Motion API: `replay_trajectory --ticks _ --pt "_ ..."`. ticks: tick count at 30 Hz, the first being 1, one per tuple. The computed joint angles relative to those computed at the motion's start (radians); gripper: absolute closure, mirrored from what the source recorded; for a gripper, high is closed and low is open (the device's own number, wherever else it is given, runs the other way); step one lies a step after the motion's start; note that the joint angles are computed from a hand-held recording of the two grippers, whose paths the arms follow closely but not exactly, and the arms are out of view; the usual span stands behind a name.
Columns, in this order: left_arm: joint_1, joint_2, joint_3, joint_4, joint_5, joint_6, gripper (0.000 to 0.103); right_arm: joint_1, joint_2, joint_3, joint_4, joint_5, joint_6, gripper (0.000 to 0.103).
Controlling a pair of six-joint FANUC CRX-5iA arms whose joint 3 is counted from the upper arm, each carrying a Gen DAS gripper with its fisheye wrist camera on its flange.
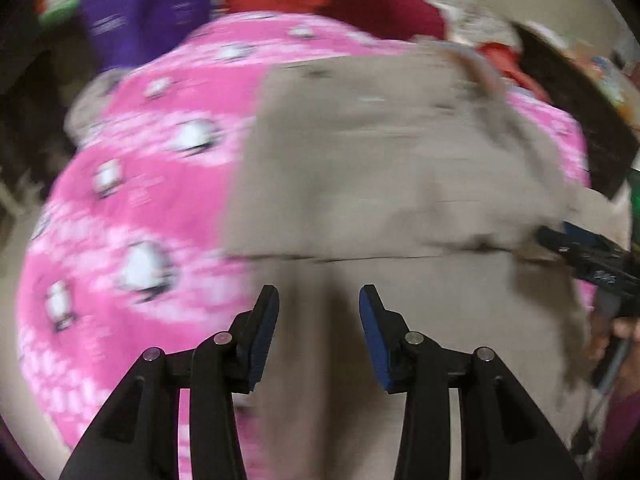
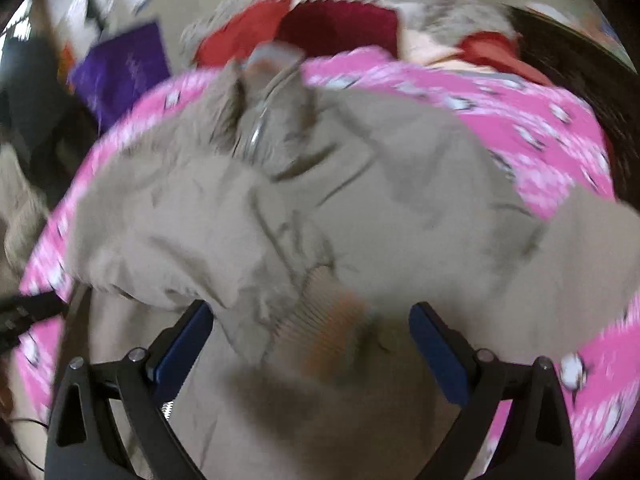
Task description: Fold large clothes
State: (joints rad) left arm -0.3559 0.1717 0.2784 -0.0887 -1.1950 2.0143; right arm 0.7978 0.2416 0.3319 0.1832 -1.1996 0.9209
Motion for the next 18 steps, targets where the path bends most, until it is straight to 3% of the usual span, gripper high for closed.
replay_trajectory --ticks 1,3,5,10,12,15,18 --pt "0.013 -0.014 -0.022 -0.018 -0.005 0.03 0.074 -0.005 0.02 0.016 -0.019 0.009 0.026 0.009" --pt "0.031 -0.024 -0.051 -0.018 -0.006 0.069 0.074 -0.011 0.037 0.032 -0.044 0.024 0.048 0.078" --pt "0.044 -0.028 -0.075 0.004 0.012 0.072 0.074 -0.008 0.033 0.041 -0.026 0.031 0.027 0.081" --pt "0.024 0.006 -0.051 -0.001 0.029 0.049 0.074 0.031 -0.085 -0.097 0.249 0.147 -0.128 0.082" --pt "0.012 0.042 -0.019 -0.001 0.027 0.04 0.074 0.021 -0.087 -0.112 0.308 0.134 -0.161 0.082" --pt "0.012 0.086 0.025 -0.01 0.012 0.043 0.074 -0.029 -0.061 -0.061 0.205 0.077 -0.137 0.082" --pt "0.016 0.108 0.054 -0.034 0.019 0.076 0.074 -0.047 -0.072 -0.067 0.162 0.103 -0.151 0.082"
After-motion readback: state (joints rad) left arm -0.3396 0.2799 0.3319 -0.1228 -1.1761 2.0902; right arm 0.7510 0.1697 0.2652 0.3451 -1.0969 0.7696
